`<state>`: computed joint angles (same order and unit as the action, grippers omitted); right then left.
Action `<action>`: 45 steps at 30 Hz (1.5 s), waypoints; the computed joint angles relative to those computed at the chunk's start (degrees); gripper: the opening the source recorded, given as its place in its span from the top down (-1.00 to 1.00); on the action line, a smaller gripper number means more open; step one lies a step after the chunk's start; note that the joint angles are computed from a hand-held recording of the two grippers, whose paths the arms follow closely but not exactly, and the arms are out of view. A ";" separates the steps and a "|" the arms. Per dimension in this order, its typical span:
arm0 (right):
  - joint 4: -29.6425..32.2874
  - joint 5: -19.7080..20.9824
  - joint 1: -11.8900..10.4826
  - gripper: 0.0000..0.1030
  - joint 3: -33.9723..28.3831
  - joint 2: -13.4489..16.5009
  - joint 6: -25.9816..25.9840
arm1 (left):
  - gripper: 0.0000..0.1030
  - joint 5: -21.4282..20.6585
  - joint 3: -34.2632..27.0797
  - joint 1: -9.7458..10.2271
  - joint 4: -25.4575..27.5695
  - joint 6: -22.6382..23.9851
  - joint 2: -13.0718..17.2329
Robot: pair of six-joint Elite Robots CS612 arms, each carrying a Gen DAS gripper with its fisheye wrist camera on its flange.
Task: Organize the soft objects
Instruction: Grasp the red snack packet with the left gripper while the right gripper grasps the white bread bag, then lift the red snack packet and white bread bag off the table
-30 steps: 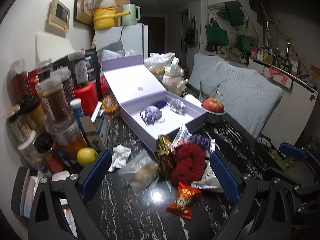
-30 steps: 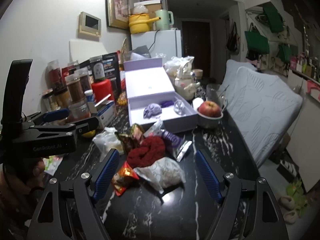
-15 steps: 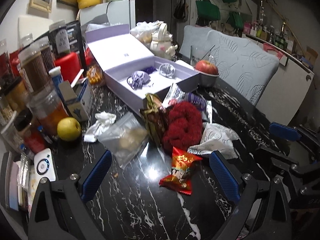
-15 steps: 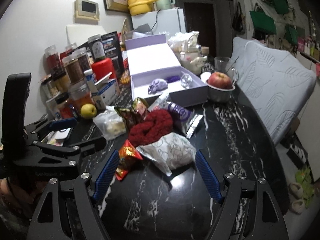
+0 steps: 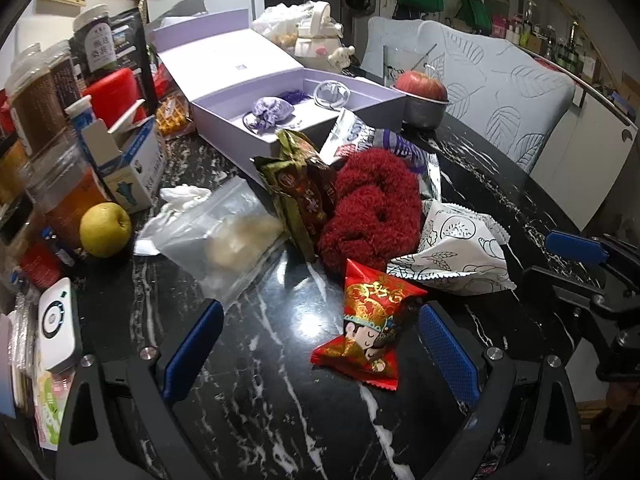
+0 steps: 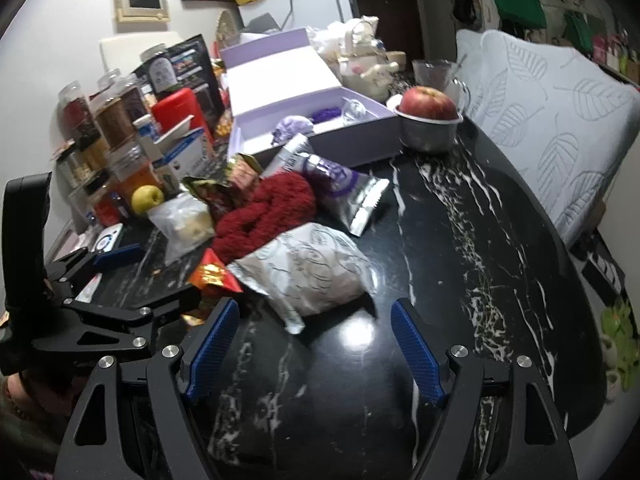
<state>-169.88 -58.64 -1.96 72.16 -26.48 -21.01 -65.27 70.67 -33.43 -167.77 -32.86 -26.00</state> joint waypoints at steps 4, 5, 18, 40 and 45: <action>3.13 -0.77 0.14 -0.54 -1.94 0.83 -0.39 | -0.94 -0.89 -1.84 0.23 1.73 0.96 1.05; 3.73 -0.90 0.20 -0.54 -2.34 1.01 -0.66 | -0.94 -1.23 -2.22 0.28 1.84 1.34 1.31; 9.03 -0.21 0.84 -0.99 -7.22 3.04 -4.09 | -0.51 -5.91 -4.64 1.58 4.98 -0.13 2.61; 17.02 -1.54 2.61 -0.67 -12.04 5.26 -15.85 | 0.17 -5.69 -1.09 1.95 2.77 -1.94 1.01; 14.11 -0.65 2.08 -0.43 -9.61 4.49 -14.37 | 0.17 -3.97 -1.08 1.70 3.15 -2.18 1.08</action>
<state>-155.77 -59.29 0.11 62.55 -21.99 -35.38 -69.24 69.60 -31.73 -164.62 -35.04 -24.92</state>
